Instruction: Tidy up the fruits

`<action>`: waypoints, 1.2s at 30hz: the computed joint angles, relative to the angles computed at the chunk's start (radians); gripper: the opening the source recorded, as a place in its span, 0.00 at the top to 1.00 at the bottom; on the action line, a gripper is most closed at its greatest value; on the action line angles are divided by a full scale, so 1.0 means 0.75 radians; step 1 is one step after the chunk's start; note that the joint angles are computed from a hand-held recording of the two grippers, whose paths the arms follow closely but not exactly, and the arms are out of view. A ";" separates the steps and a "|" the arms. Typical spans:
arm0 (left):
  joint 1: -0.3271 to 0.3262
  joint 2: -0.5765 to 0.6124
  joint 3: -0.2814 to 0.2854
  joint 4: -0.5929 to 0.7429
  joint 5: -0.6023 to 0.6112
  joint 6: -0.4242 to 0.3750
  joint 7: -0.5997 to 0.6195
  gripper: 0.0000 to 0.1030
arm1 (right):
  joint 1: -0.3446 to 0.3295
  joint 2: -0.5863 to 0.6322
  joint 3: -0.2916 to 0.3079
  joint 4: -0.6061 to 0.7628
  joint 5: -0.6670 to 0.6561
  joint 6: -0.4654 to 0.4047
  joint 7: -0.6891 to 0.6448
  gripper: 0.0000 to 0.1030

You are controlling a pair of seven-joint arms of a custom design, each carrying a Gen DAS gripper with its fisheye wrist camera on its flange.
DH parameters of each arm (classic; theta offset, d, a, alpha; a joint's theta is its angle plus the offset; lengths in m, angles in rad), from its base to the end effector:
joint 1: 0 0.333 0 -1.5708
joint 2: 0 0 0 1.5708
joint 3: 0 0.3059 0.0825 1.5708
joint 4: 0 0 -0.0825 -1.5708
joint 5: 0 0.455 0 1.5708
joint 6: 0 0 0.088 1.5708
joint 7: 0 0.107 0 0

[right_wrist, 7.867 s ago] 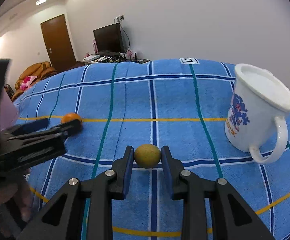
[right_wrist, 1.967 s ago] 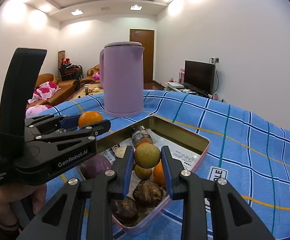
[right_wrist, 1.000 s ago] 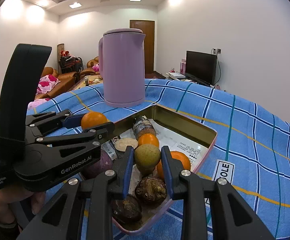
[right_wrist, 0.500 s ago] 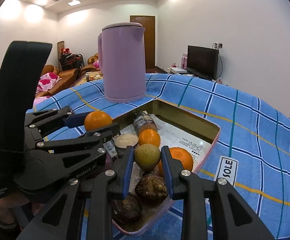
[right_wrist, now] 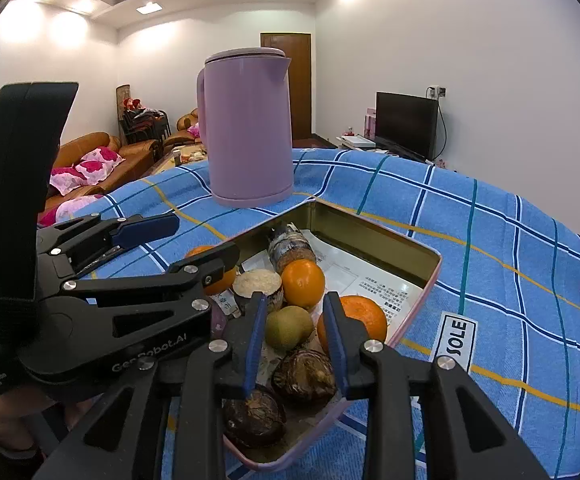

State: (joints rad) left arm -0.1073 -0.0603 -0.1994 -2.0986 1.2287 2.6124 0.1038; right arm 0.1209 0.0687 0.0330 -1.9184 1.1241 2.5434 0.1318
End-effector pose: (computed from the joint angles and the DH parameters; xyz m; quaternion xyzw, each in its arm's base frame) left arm 0.5967 -0.2120 0.4558 -0.6842 0.5473 -0.2703 0.3991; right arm 0.6749 0.0929 0.4731 -0.8169 0.3323 -0.1712 0.4393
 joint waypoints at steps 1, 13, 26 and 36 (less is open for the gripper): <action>0.001 -0.006 0.001 -0.006 0.009 0.003 -0.013 0.35 | -0.002 -0.001 -0.001 -0.001 0.009 -0.002 -0.005 0.67; 0.018 -0.057 -0.019 -0.047 0.128 -0.024 -0.183 0.19 | -0.002 -0.023 0.000 -0.027 0.148 0.075 -0.055 0.33; 0.020 -0.130 -0.052 -0.105 0.329 -0.094 -0.405 0.04 | 0.032 -0.087 -0.027 -0.087 0.478 0.200 -0.311 0.22; 0.018 -0.162 -0.063 -0.134 0.380 -0.126 -0.490 0.02 | 0.036 -0.090 -0.033 -0.087 0.512 0.250 -0.299 0.17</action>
